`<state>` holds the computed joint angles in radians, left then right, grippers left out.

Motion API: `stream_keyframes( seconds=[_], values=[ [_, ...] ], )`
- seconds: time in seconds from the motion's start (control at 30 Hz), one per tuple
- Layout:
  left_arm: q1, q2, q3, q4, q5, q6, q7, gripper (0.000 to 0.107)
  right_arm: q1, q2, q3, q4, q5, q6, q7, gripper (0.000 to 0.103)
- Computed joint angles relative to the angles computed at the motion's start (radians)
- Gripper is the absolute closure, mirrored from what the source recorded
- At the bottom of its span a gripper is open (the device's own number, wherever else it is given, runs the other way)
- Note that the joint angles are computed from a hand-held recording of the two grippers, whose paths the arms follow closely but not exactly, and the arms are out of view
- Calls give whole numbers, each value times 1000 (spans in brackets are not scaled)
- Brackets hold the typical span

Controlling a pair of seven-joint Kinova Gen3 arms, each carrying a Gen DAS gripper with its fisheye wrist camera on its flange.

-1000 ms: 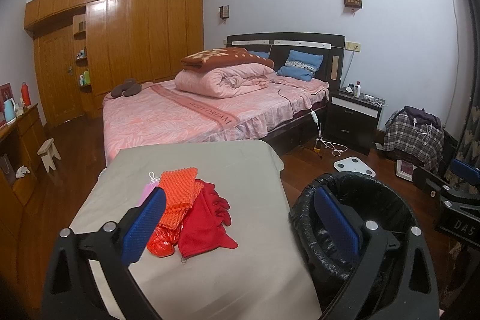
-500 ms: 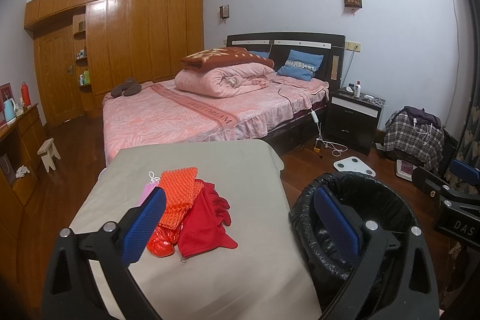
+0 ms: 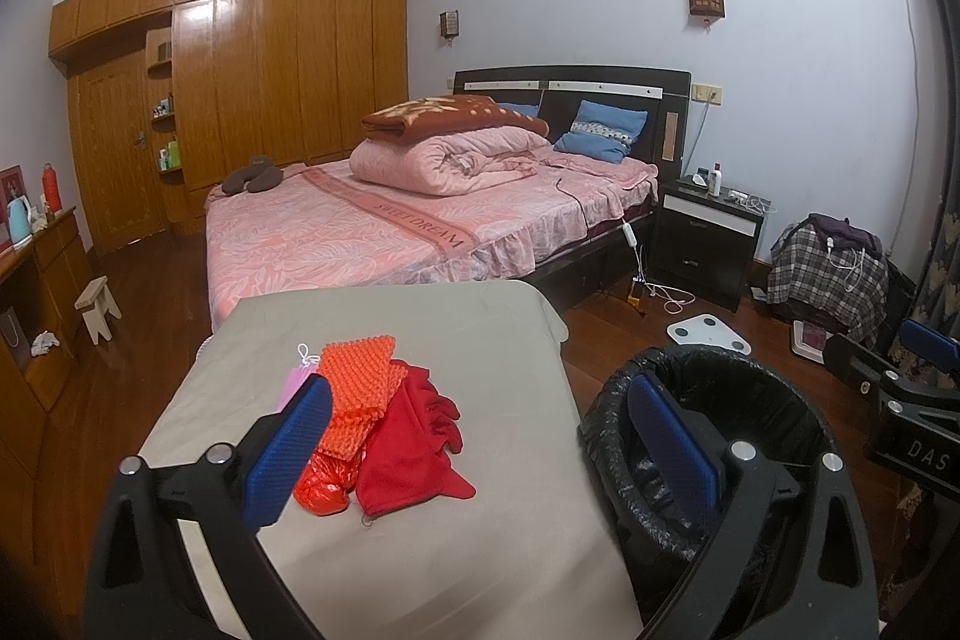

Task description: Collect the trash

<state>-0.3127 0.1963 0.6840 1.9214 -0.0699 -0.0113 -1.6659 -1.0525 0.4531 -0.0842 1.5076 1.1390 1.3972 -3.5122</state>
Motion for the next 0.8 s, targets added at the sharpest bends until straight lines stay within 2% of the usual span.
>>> stream_keyframes(
  seconds=[0.8],
  values=[
    [-1,1,1,-2,7,4,-2,10,-4,41,20,8,-3,-43,-38,5]
  ],
)
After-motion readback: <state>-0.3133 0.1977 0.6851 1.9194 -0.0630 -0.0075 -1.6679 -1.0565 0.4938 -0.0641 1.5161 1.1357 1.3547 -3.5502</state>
